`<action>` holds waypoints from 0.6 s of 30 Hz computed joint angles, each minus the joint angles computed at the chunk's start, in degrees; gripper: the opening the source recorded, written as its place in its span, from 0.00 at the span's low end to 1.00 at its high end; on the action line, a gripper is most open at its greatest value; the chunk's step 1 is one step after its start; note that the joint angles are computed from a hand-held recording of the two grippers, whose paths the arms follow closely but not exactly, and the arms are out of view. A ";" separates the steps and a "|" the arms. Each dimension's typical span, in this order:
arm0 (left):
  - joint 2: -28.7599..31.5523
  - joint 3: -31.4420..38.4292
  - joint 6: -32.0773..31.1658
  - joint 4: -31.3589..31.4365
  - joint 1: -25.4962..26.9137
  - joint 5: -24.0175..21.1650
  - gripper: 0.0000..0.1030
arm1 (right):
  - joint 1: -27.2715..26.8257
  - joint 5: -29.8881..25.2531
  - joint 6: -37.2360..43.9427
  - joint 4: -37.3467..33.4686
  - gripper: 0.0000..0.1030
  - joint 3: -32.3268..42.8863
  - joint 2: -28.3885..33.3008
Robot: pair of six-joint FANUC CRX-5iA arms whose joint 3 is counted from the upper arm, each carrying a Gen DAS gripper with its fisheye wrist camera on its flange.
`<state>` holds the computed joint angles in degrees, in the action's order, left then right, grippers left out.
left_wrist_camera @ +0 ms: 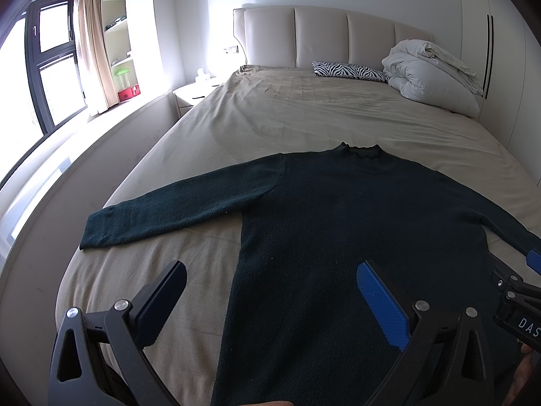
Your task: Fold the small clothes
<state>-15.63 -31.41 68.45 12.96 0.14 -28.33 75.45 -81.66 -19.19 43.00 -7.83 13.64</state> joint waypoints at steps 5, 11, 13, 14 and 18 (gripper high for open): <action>0.07 -1.53 -2.48 2.05 0.67 1.13 1.00 | -0.08 -0.12 0.15 -0.09 1.00 0.17 0.05; 0.68 -1.87 -2.32 2.57 0.63 0.65 1.00 | -0.02 0.87 -0.93 -0.30 1.00 -0.83 -0.01; 1.40 -1.60 -3.46 4.27 0.68 -0.42 1.00 | -0.10 1.62 -1.79 -0.33 1.00 -1.91 -0.66; 1.86 -1.89 -4.58 5.74 0.84 -0.88 1.00 | -0.11 1.94 -2.36 -0.32 1.00 -2.56 -1.14; 3.69 -1.81 -5.25 6.39 0.57 -1.64 1.00 | -0.02 5.32 -9.70 1.59 1.00 -9.96 -6.33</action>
<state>-11.93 -33.22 63.20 19.35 0.72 -29.97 75.43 -76.33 -28.89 44.59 -17.79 7.31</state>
